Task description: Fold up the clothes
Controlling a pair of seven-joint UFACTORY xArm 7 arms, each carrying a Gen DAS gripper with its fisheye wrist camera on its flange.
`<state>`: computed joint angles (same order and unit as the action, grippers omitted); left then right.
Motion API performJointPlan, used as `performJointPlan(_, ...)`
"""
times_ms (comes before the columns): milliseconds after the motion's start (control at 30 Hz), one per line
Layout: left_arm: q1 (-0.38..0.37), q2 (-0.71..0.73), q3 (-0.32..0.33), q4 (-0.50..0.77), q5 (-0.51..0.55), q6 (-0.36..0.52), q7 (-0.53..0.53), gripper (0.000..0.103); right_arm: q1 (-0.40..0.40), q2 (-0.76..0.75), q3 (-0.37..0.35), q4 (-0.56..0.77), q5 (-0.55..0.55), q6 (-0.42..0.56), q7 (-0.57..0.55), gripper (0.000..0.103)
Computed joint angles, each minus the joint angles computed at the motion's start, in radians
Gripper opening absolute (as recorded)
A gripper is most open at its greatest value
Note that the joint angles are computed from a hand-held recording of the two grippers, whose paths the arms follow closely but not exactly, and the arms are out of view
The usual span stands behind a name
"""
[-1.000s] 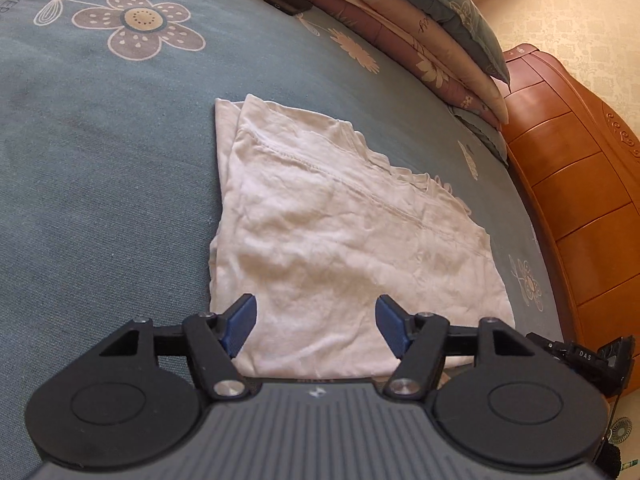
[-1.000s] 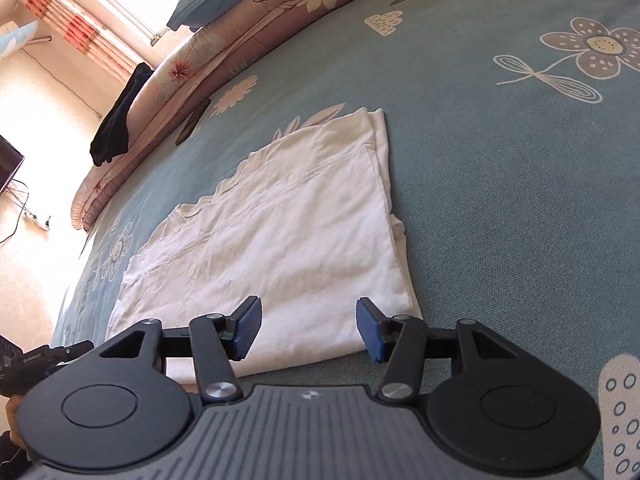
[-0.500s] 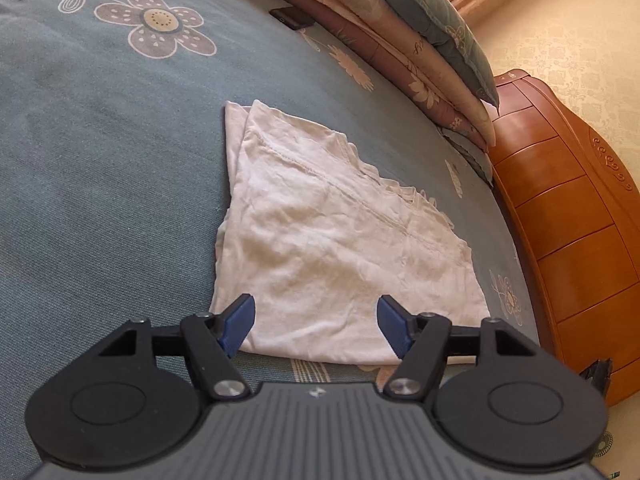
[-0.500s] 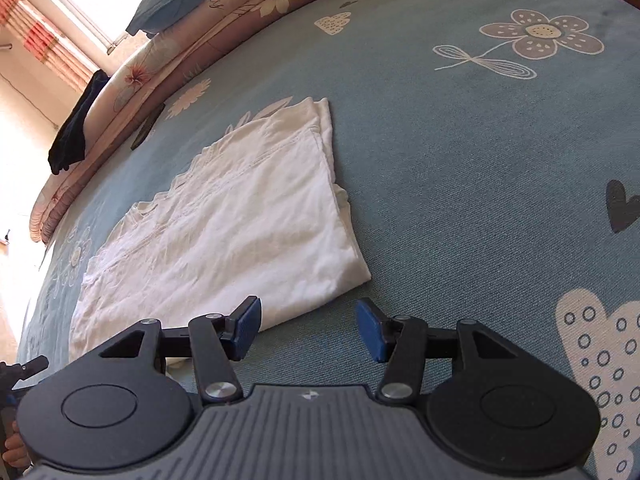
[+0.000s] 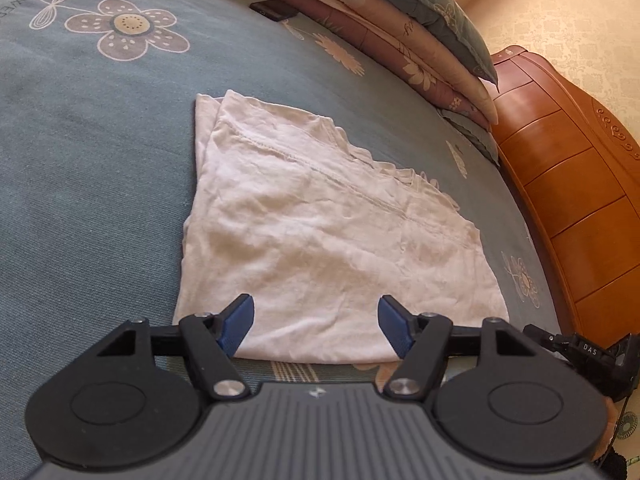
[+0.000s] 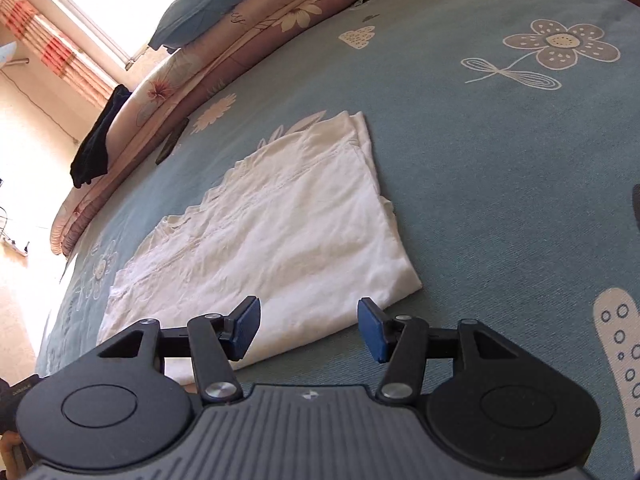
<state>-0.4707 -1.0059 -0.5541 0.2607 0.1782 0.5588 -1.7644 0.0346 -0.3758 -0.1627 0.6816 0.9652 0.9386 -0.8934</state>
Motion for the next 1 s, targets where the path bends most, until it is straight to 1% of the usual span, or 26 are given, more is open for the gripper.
performJointPlan(100,0.063,0.111,-0.022,0.044,0.032,-0.068,0.015,0.068,0.039,0.010,0.021,0.004,0.037,0.042,-0.019,0.059)
performJointPlan(200,0.076,0.156,-0.033,0.054,0.034,-0.074,-0.004,0.068,0.060,0.040,0.067,-0.002,0.027,0.003,0.004,0.059)
performJointPlan(267,0.056,0.141,-0.033,0.045,0.023,-0.035,-0.026,0.068,0.058,0.049,0.080,-0.010,0.005,-0.040,0.024,0.059)
performJointPlan(300,0.045,0.132,-0.032,0.040,0.018,-0.015,-0.038,0.068,0.052,0.050,0.076,-0.015,-0.005,-0.055,0.036,0.059)
performJointPlan(367,0.012,0.095,-0.022,0.031,0.001,0.031,-0.063,0.068,0.035,0.041,0.054,-0.019,-0.015,-0.055,0.054,0.059)
performJointPlan(433,-0.006,0.086,-0.021,0.074,-0.006,0.140,-0.065,0.068,0.014,0.017,0.046,-0.025,-0.049,-0.071,0.091,0.059)
performJointPlan(500,-0.010,0.084,-0.029,0.117,0.008,0.199,-0.054,0.068,0.003,-0.023,0.028,-0.036,-0.068,-0.073,0.099,0.059)
performJointPlan(533,-0.010,0.089,-0.034,0.144,0.016,0.233,-0.045,0.068,0.002,-0.043,0.008,-0.038,-0.068,-0.046,0.099,0.059)
performJointPlan(567,-0.001,0.119,-0.047,0.201,0.028,0.299,-0.023,0.068,0.000,-0.065,-0.008,-0.040,-0.068,-0.023,0.098,0.059)
performJointPlan(633,0.022,0.189,-0.080,0.318,0.056,0.424,0.023,0.068,0.000,-0.122,-0.022,-0.054,-0.076,-0.004,0.084,0.059)
performJointPlan(700,0.041,0.246,-0.120,0.412,0.089,0.512,0.044,0.068,0.002,-0.181,-0.028,-0.072,-0.098,0.007,0.075,0.060)
performJointPlan(767,0.050,0.285,-0.148,0.475,0.114,0.564,0.046,0.068,0.008,-0.230,-0.034,-0.086,-0.125,0.023,0.076,0.061)
performJointPlan(833,0.056,0.313,-0.168,0.519,0.141,0.596,0.042,0.068,0.019,-0.275,-0.042,-0.101,-0.144,0.036,0.074,0.061)
performJointPlan(933,0.060,0.348,-0.170,0.539,0.174,0.589,0.031,0.069,0.045,-0.314,-0.055,-0.116,-0.159,0.052,0.059,0.064)
performJointPlan(1000,0.063,0.372,-0.163,0.538,0.196,0.584,0.027,0.070,0.055,-0.336,-0.043,-0.134,-0.174,0.034,0.057,0.064)
